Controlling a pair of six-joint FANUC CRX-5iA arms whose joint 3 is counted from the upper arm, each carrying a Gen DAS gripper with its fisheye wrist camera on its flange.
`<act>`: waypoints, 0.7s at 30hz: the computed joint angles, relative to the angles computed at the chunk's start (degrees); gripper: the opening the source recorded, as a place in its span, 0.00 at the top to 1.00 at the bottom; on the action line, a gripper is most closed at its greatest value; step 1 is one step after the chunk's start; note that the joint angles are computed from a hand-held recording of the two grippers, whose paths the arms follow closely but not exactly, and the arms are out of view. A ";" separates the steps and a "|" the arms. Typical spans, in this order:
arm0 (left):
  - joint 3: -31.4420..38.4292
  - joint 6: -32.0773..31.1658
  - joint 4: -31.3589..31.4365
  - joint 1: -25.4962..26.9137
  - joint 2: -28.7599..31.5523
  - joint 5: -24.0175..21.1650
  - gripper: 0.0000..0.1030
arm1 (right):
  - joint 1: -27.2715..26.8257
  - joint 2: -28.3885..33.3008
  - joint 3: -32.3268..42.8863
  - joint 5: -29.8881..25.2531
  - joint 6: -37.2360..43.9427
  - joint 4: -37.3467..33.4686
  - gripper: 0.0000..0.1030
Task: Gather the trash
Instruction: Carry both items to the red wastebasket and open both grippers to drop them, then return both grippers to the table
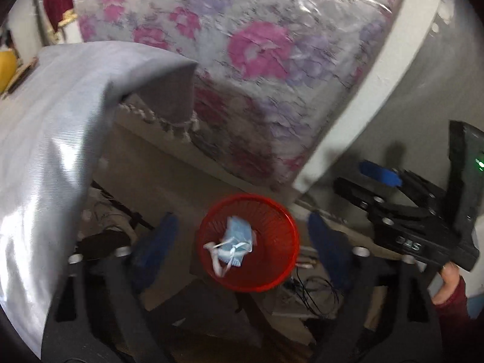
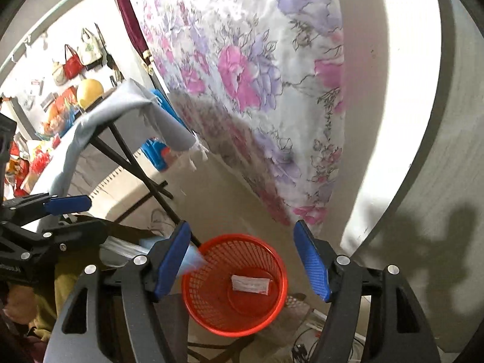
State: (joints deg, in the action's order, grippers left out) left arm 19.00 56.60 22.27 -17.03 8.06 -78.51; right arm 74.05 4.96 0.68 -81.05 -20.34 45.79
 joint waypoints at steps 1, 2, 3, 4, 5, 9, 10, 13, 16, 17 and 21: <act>-0.88 0.10 -0.23 0.32 -0.80 1.06 0.11 | 0.00 -0.18 -0.37 0.58 -0.22 0.46 0.32; -1.22 0.37 -0.42 0.49 -1.30 1.71 0.10 | -0.06 -0.29 -0.59 0.91 -0.26 0.72 0.31; -2.13 0.29 0.11 1.07 -2.17 2.58 0.09 | -0.04 -0.20 -0.56 1.10 -0.26 1.00 0.31; -3.17 0.03 0.89 1.58 -2.98 3.30 0.09 | -0.08 0.02 -0.45 1.43 -0.17 1.41 0.31; -4.30 -0.46 1.89 2.27 -3.87 3.89 0.08 | -0.12 0.19 -0.20 1.55 0.02 1.61 0.30; -9.97 -2.59 5.63 4.91 -8.13 7.15 0.08 | 0.29 1.16 1.50 1.09 0.83 3.02 0.23; -10.91 -3.35 5.88 5.27 -8.96 7.68 0.08 | 0.61 1.59 2.29 0.91 1.23 3.89 0.23; -13.70 -6.54 5.81 6.93 -12.18 8.99 0.08 | 1.08 2.76 4.05 0.74 2.57 6.12 0.18; -16.58 -7.95 3.42 8.32 -16.11 12.88 0.08 | 1.78 4.83 6.69 0.61 4.89 10.18 0.09; -17.59 -8.29 2.82 8.79 -17.45 14.53 0.08 | 1.78 5.47 7.39 0.67 5.68 11.13 0.06; -22.41 -8.90 5.24 13.45 -22.65 20.61 0.08 | 1.93 10.46 14.76 -0.26 13.57 13.95 0.05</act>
State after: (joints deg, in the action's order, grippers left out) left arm -3.41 47.70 27.50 -3.58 -14.59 -57.89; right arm 75.97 15.42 15.45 -81.31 -6.77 59.74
